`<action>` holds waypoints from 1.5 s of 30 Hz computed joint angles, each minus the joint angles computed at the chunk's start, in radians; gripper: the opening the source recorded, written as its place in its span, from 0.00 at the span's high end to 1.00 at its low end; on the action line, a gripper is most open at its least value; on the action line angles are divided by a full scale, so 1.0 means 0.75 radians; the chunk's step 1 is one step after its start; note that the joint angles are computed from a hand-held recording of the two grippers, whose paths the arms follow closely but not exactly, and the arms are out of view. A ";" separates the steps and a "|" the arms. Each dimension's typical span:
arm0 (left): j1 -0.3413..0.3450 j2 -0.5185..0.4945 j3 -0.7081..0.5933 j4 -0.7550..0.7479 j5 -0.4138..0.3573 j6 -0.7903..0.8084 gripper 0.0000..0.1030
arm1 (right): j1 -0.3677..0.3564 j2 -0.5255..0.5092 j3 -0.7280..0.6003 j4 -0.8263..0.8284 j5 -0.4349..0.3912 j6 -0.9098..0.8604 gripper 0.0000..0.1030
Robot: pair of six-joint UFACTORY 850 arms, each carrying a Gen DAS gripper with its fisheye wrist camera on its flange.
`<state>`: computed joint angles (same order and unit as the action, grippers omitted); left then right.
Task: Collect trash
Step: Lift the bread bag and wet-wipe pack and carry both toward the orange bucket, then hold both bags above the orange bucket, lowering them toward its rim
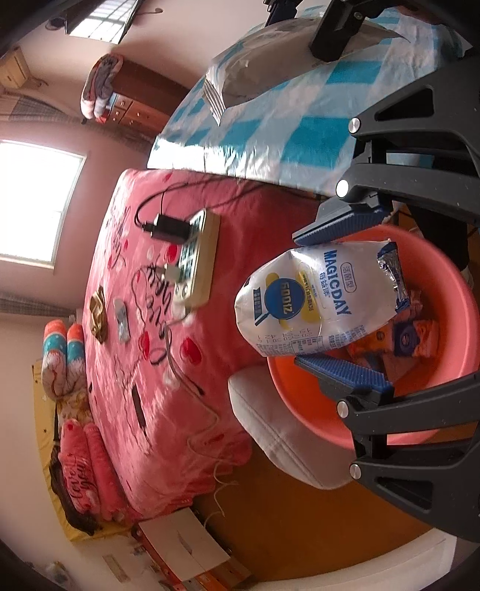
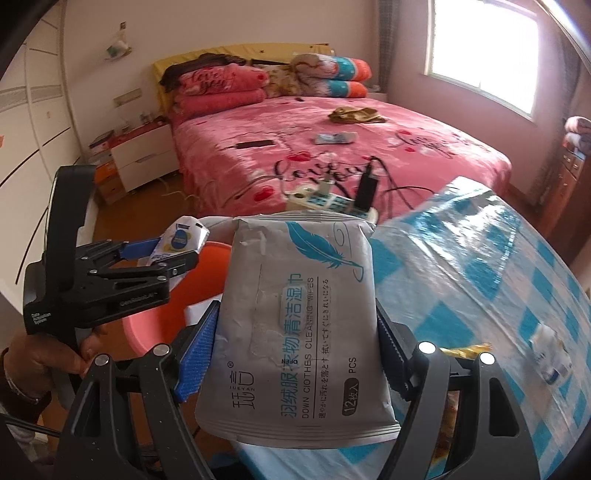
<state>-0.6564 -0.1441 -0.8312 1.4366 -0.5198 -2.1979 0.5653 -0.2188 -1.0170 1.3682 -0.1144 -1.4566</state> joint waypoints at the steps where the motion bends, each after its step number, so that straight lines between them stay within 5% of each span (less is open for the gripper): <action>1: 0.001 0.004 0.005 -0.007 -0.005 0.002 0.41 | 0.010 -0.009 -0.010 -0.031 -0.004 0.030 0.25; 45: 0.074 0.007 0.081 -0.184 -0.138 0.122 0.41 | 0.152 -0.263 -0.246 -0.520 -0.120 0.419 0.25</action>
